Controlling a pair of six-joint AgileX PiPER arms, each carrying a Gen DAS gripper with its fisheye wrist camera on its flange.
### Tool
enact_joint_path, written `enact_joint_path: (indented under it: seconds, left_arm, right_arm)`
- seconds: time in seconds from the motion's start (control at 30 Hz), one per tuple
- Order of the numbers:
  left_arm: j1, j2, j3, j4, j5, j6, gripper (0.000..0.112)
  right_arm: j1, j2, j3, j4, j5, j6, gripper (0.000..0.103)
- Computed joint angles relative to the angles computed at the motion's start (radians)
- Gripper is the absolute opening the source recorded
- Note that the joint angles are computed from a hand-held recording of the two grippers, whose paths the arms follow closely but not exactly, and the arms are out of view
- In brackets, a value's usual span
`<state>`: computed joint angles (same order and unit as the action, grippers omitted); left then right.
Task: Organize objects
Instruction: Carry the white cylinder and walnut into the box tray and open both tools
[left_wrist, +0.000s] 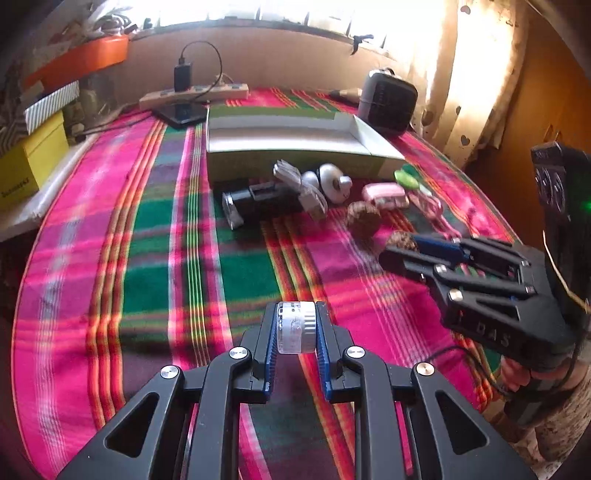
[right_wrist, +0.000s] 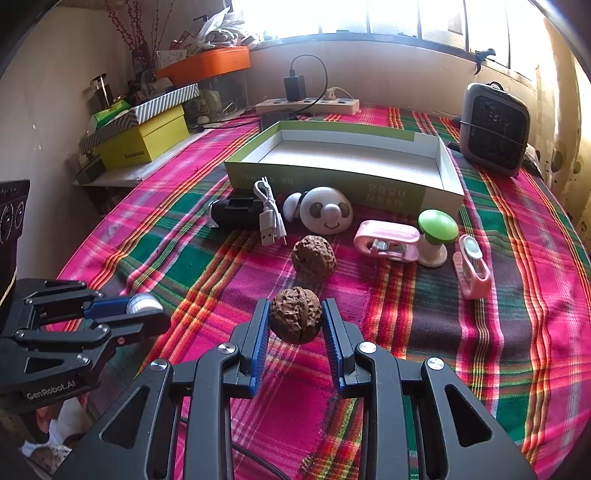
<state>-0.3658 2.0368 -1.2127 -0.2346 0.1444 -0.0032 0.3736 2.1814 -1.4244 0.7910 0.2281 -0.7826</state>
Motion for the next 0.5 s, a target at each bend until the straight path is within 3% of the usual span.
enact_joint_path:
  seconds: [0.07,0.23,0.3,0.5]
  left_arm:
    - [0.009,0.006,-0.028,-0.054,0.007,0.055,0.017]
    - [0.025,0.030,-0.113,0.008,0.021,0.010,0.017]
    - [0.038,0.049,-0.162,-0.069,0.039,0.089,0.017]
    - [0.070,0.130,-0.346,-0.053,0.118,0.083,0.017]
  right_arm:
    - [-0.002,-0.002,-0.006,0.011,0.004,-0.010,0.030]
    - [-0.008,0.002,-0.049,-0.038,0.020,0.041,0.030]
    - [-0.015,0.008,-0.076,-0.044,0.037,0.054,0.030]
    - [-0.027,0.049,-0.218,-0.229,0.089,0.238,0.029]
